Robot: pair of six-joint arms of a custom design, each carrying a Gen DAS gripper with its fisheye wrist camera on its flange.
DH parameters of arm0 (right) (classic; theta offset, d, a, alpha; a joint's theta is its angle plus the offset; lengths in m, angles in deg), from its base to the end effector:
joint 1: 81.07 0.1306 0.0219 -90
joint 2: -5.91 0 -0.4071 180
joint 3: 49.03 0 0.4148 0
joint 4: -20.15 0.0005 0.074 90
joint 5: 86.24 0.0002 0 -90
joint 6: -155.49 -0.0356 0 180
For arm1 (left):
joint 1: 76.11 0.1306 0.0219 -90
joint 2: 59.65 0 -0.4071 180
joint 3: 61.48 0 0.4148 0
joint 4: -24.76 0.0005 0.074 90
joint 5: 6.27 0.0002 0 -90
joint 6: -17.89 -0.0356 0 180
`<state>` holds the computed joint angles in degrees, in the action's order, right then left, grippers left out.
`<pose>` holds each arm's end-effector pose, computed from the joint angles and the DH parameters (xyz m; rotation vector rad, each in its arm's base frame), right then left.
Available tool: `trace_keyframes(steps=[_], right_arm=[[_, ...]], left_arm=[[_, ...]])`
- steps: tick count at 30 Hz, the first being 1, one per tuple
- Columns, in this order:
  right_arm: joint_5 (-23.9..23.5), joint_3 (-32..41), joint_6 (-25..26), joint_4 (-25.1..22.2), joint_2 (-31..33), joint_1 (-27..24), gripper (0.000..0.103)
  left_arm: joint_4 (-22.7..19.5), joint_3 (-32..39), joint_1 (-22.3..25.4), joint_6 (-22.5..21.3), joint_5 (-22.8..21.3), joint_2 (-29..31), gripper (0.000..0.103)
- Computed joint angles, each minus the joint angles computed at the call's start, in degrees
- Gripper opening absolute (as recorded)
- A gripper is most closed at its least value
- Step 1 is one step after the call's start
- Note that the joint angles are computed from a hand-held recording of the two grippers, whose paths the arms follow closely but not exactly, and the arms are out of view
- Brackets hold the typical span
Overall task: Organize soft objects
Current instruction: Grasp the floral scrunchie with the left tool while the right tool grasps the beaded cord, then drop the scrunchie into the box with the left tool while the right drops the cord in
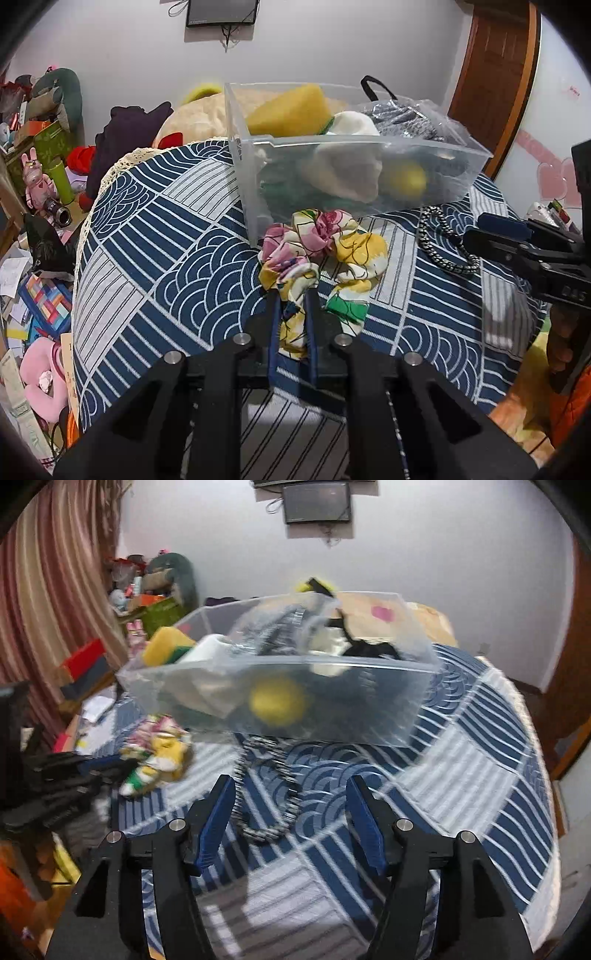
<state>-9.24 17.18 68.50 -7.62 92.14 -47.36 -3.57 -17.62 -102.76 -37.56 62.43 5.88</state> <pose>0.3766 0.2603 0.3142 -0.8703 2.2818 0.5173 0.2804 -0.1268 0.2657 -0.3238 2.3440 -0.0553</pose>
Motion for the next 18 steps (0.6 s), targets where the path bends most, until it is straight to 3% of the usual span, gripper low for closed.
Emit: trace_keyframes(steps=[3, 7, 8, 10, 12, 18], right_arm=[[1.0, 1.9, 1.1, -1.2, 2.5, 2.0, 0.060], [4.4, 3.7, 1.4, -2.2, 5.5, 4.4, 0.060], [6.0, 3.1, 1.6, -1.2, 5.3, 4.9, 0.057], [9.9, 2.8, 2.4, -0.3, 5.1, 6.3, 0.038], [9.7, 2.5, 2.9, -0.2, 4.6, 6.0, 0.012], [6.6, 1.1, 1.4, 0.2, 2.4, 3.0, 0.011]], left_arm=[[0.2, 0.8, 0.4, -0.4, 0.5, 1.4, 0.020], [0.8, 1.4, 0.2, -1.5, 0.6, 2.5, 0.023], [0.8, 1.6, 0.0, -2.0, 0.1, 2.8, 0.022], [0.9, 1.7, -0.5, -2.6, -0.7, 3.0, 0.014], [1.1, 1.7, -1.1, -2.9, -1.3, 2.7, 0.009], [2.6, 1.0, -3.9, -4.0, -4.7, -1.8, 0.008]])
